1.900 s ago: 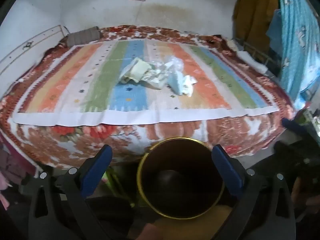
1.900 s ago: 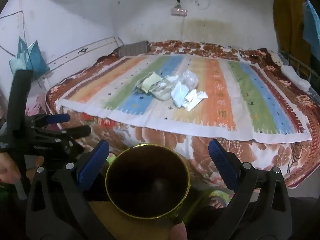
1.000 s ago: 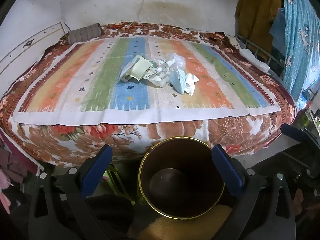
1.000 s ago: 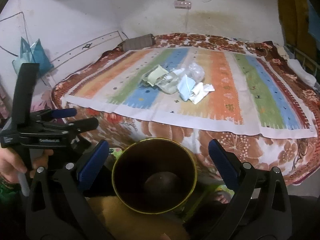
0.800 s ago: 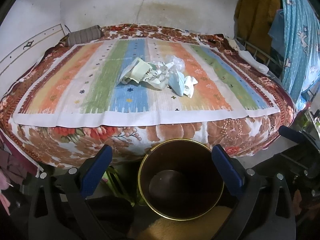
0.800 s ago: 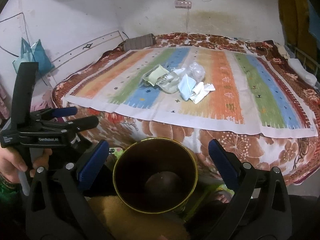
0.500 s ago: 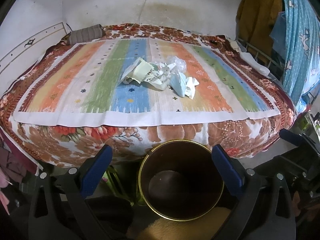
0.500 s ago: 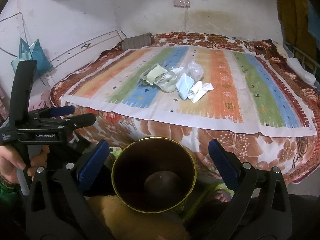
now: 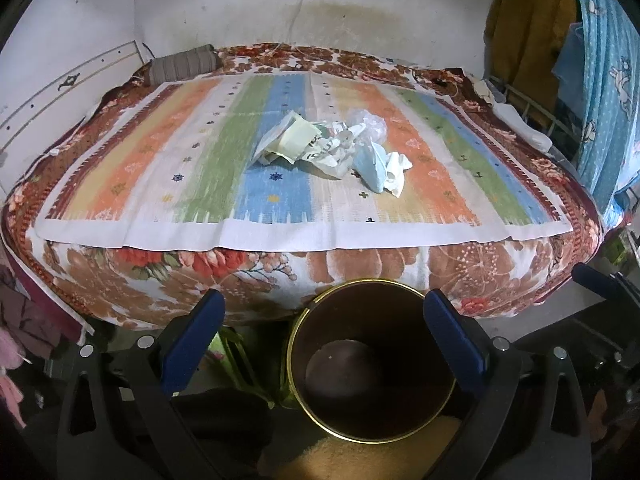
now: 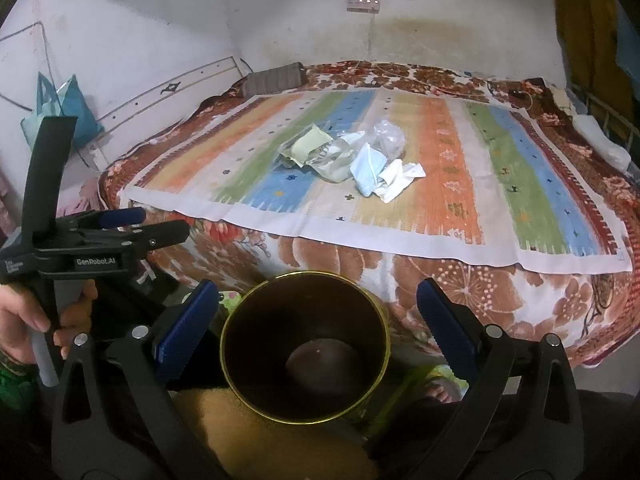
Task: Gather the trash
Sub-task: 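Move both tools from above the gold-rimmed bin toward the trash pile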
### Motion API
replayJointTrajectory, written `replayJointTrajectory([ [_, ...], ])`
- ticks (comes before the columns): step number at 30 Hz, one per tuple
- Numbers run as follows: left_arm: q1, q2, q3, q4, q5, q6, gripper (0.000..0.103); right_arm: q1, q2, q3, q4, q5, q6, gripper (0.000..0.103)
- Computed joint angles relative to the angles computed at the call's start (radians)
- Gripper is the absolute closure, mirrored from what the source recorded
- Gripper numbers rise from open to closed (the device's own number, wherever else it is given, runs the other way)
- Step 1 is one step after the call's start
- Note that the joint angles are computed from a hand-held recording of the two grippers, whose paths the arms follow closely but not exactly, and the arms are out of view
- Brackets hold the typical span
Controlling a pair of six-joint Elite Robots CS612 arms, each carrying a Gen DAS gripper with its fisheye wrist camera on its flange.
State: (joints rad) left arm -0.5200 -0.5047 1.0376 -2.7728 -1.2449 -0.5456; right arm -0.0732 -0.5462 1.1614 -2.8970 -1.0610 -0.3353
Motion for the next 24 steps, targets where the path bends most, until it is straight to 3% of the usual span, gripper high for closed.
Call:
replayJointTrajectory([
  [10, -0.004, -0.009, 0.020, -0.051, -0.003, 0.011, 0.006, 0.008, 0.005, -0.001, -0.037, -0.033, -0.021, 0.009],
  [20, 0.002, -0.002, -0.004, -0.019, 0.006, 0.001, 0.006, 0.008, 0.014, -0.033, 0.019, -0.019, -0.019, 0.009],
  [24, 0.002, 0.007, -0.028, 0.002, 0.042, 0.010, 0.006, 0.013, 0.022, -0.053, 0.038, -0.027, -0.023, 0.009],
])
